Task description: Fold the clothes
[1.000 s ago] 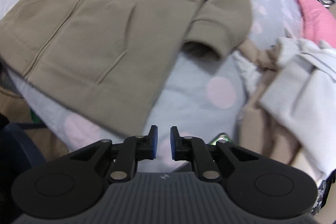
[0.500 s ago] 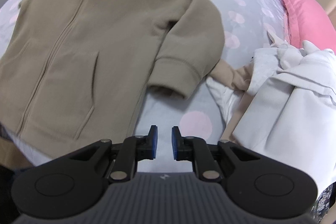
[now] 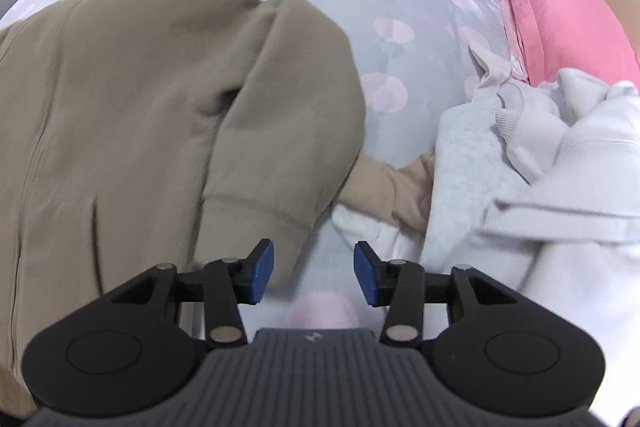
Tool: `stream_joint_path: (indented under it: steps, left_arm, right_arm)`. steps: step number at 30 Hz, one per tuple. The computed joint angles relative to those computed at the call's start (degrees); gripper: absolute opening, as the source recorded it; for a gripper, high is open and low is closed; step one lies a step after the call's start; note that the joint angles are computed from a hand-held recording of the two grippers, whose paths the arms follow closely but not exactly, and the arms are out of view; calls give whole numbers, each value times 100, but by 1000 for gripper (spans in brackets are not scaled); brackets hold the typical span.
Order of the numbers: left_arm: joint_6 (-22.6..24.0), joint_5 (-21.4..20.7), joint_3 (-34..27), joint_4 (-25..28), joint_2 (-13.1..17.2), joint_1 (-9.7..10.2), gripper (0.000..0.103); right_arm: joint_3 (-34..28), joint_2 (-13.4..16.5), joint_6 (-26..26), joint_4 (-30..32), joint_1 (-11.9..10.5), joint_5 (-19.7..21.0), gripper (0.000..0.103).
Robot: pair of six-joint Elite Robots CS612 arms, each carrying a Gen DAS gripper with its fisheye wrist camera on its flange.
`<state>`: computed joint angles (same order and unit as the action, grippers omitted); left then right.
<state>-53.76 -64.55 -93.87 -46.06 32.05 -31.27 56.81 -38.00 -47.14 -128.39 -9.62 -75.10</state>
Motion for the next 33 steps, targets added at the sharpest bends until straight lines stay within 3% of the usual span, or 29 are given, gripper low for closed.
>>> stream_joint_path:
  steps: [2,11,15,19,21,22,23,25,30,33]
  left_arm:
    - [-161,33,58,-166,59,94,48]
    - [-282,58,273,-516,174,368,52]
    - [-270,106,325,-575,227,385,53]
    - [-281,231,234,-733,342,342,58]
    - [-255,273,189,-791,387,323,59]
    - [-258,293,178,-805,402,316,59]
    - [-271,298,181,-804,405,315,59]
    - [-287,285,222,-773,371,317,59]
    - [-115,288,238,-778,329,293,59]
    - [-119,264,239,-787,317,295,59]
  right_arm:
    - [-282,195,223,84,41,-14,58]
    - [-1632,1065,1096,565,182,-47,69]
    - [-2530,1545,1808,1364,181,228,70]
    - [-3113,1856,2139,2310,194,477,68]
    - [-3104,1854,2067,2544,226,444,56]
    - [-2912,1762,1942,2390,259,315,31]
    - [-2722,1672,1811,2223,294,179,15]
    - [-2458,1515,1657,1885,336,14,8]
    - [-2186,1198,1472,1062,364,-298,7]
    - [-2334,1167,1475,487,382,-573,7]
